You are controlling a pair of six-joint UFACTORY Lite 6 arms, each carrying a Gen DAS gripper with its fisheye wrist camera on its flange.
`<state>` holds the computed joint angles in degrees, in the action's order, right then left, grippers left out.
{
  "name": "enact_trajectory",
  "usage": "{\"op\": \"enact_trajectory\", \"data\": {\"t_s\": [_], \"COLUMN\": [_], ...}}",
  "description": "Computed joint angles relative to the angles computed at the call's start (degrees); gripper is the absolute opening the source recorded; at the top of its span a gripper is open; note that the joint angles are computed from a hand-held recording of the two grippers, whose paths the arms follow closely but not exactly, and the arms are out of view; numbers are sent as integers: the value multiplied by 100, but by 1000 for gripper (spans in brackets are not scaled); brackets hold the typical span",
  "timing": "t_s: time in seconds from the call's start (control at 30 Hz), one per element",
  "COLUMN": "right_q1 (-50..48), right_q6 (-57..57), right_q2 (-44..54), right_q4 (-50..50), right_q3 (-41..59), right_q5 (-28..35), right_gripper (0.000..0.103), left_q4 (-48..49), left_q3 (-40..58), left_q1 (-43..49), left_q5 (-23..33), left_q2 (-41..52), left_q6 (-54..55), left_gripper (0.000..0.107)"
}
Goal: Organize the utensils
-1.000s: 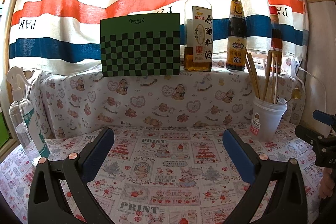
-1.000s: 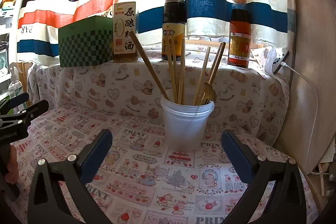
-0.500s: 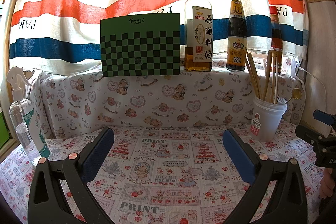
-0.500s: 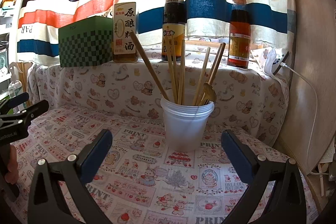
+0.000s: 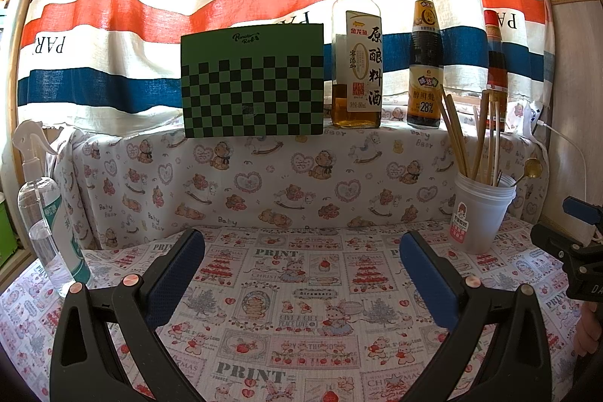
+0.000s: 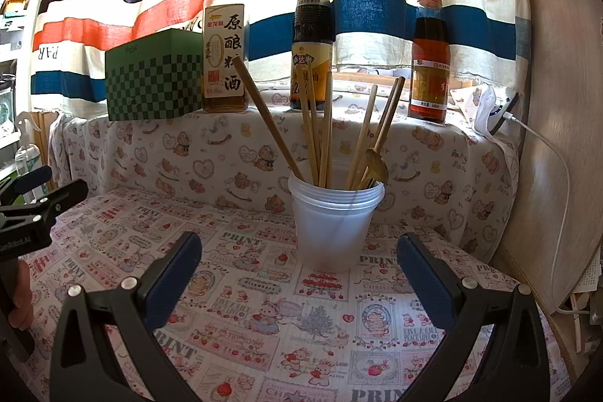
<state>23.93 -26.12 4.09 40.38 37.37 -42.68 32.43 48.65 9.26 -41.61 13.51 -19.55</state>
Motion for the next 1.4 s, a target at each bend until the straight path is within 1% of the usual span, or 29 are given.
{"op": "enact_trajectory", "data": {"t_s": [1.4], "right_q1": [71], "right_q6": [-50], "right_q2": [17], "right_q4": [140], "right_q3": [-8], "right_q5": [-85], "right_gripper": [103], "left_q4": [30], "left_q3": [7], "left_q1": [20], "left_q5": [-15], "left_q2": [15], "left_q6": [-16], "left_gripper": [103]}}
